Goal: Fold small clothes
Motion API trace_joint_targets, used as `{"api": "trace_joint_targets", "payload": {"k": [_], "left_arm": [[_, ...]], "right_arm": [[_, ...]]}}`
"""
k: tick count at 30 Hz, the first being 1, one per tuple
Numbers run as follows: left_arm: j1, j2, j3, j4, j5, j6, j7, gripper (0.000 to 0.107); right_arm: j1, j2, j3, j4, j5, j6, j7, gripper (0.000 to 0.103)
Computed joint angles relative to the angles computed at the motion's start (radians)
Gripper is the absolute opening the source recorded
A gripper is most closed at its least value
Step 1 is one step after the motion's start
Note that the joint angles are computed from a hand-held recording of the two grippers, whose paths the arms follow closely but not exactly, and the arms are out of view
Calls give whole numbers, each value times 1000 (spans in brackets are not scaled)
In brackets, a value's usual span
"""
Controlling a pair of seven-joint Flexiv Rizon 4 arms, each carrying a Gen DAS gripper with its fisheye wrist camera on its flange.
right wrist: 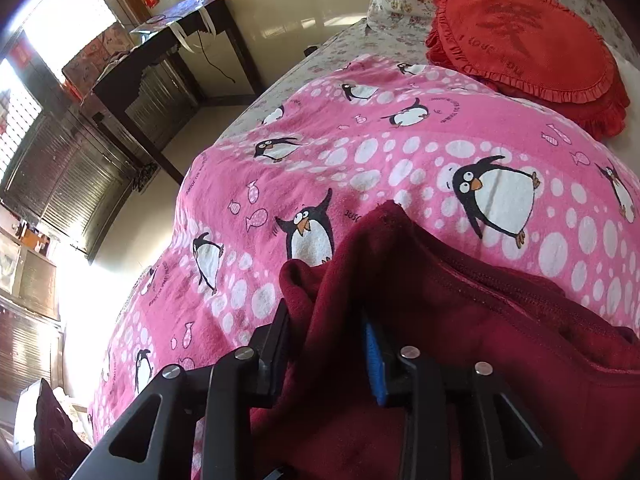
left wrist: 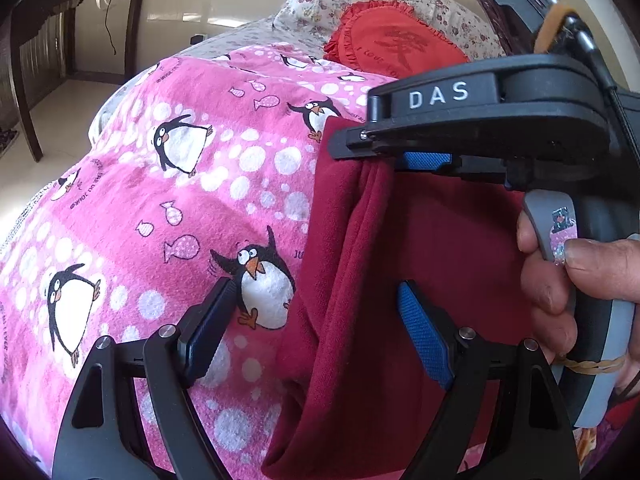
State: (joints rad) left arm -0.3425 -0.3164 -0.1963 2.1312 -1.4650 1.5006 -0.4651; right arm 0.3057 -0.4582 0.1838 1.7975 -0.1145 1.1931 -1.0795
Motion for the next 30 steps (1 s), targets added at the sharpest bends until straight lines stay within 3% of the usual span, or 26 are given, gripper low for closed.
{"api": "trace_joint_targets", "payload": {"k": [5,8,12,14,15,18,23,30], "left_arm": [[7,-9,-4,-1,37,9,-22,83],[12,-10,-13,-1,27,16,-8,83],[-3,-12,-10,1,19,38,10,81],[1,7,-17,11,-11,12,47,55],[10,24,-9,23,9,-45,33,36],[-27,61,-4,43,-16,-3,73,24],[-67,151,18,72,-41,-57,96,17],[-158,229,1,57,-40,-100,107,17]], "right_arm": [[51,1,-56,20,-92,8,55,42],[52,18,-69,66,-122,72,75,31],[-8,32,-3,86,-51,119,39,22],[-46,36,43,84,6,131,-2,17],[-64,41,66,87,35,138,-25,16],[-99,64,110,97,108,155,-82,15],[-191,158,202,133,286,178,-226,14],[-221,389,152,261,434,163,-352,14]]}}
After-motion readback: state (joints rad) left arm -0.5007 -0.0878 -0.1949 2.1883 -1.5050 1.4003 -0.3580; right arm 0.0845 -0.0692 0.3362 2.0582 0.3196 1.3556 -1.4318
